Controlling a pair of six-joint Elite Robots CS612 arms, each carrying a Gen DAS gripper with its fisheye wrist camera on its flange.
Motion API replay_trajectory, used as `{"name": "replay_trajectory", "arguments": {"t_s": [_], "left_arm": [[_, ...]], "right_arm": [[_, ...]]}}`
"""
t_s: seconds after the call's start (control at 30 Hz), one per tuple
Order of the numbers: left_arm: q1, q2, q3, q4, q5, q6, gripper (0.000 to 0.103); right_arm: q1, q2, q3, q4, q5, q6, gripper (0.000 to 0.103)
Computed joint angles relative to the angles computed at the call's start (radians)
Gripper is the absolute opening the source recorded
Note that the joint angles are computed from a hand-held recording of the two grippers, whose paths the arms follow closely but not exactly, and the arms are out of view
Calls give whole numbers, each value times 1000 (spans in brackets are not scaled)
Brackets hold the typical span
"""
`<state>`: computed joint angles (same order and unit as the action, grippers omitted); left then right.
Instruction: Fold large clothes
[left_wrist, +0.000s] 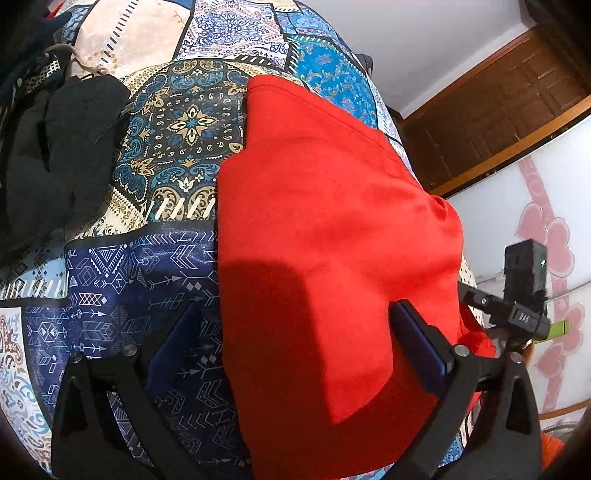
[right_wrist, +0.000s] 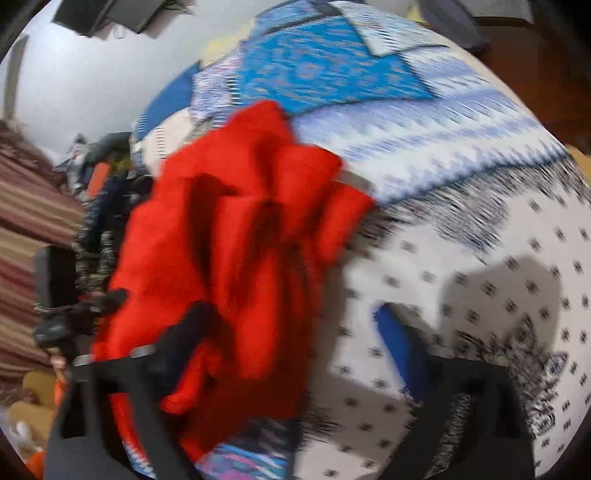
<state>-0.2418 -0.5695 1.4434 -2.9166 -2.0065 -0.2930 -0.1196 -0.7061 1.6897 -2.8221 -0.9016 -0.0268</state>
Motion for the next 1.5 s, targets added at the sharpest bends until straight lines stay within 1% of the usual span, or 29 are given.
{"name": "replay_trajectory", "arguments": {"t_s": [0.1, 0.13, 0.2, 0.27, 0.37, 0.43, 0.47, 0.53, 0.6, 0.63, 0.73, 0.83, 0.9, 0.93, 0.97, 1.0, 1.07, 1.1, 1.13, 1.17, 1.2, 1.23, 1.27, 1.37, 1.5], "left_arm": [[-2, 1, 4, -16, 7, -13, 103], [-2, -3, 12, -22, 8, -15, 103], [-2, -5, 14, -19, 9, -19, 103], [-1, -7, 16, -16, 5, -22, 103], [2, -8, 18, -15, -13, -30, 103], [3, -9, 20, -18, -16, -28, 103], [3, -10, 23, -20, -17, -25, 103], [2, -9, 21, -21, -22, -24, 103], [3, -4, 16, -25, -36, -24, 103], [2, -3, 14, -25, -40, -19, 103], [-6, -1, 5, -15, -42, 13, 103], [-19, 0, -2, -13, -6, 38, 103], [-15, 6, -10, -14, -21, 20, 103], [-13, 7, -11, -20, -28, 10, 101], [-10, 7, -8, -34, -34, -5, 95], [-8, 5, -6, -40, -39, -12, 92], [-1, -2, 7, -69, -57, -23, 77], [2, -7, 14, -84, -64, -30, 73], [4, -10, 18, -94, -70, -36, 65], [7, -15, 23, -105, -82, -41, 59], [10, -20, 28, -117, -95, -46, 57], [12, -24, 32, -126, -103, -46, 53], [13, -31, 37, -139, -108, -43, 49], [10, -61, 62, -178, -91, -29, 47], [16, -110, 100, -250, -56, -13, 46]], "right_arm": [[-18, 6, 9, -15, 69, 21, 97], [-26, 11, 4, -2, 124, 33, 97], [-35, 25, -7, 6, 206, 72, 97], [-35, 34, -17, 4, 247, 93, 97], [-22, 33, -26, -10, 253, 84, 97], [-16, 31, -34, 17, 273, 61, 97], [-10, 29, -40, 32, 263, 48, 97], [6, 20, -44, 50, 213, 5, 97], [22, 18, -54, 67, 158, -18, 97], [28, 22, -63, 79, 143, -23, 97], [31, 40, -86, 105, 146, -14, 97], [32, 46, -88, 71, 146, 13, 95], [32, 47, -86, 61, 149, 24, 90], [31, 46, -85, 60, 149, 23, 83], [29, 42, -81, 55, 151, 23, 73], [28, 37, -79, 56, 155, 21, 67], [27, 26, -74, 53, 158, 15, 45], [26, 20, -72, 45, 160, 19, 39], [26, 14, -69, 38, 160, 20, 33], [26, 8, -66, 31, 165, 20, 29], [26, 2, -64, 26, 171, 20, 28], [29, -4, -62, 23, 170, 16, 27], [34, -14, -58, 12, 158, 13, 26], [49, -42, -48, -12, 133, 1, 26], [73, -72, -48, -56, 126, -10, 26]]}}
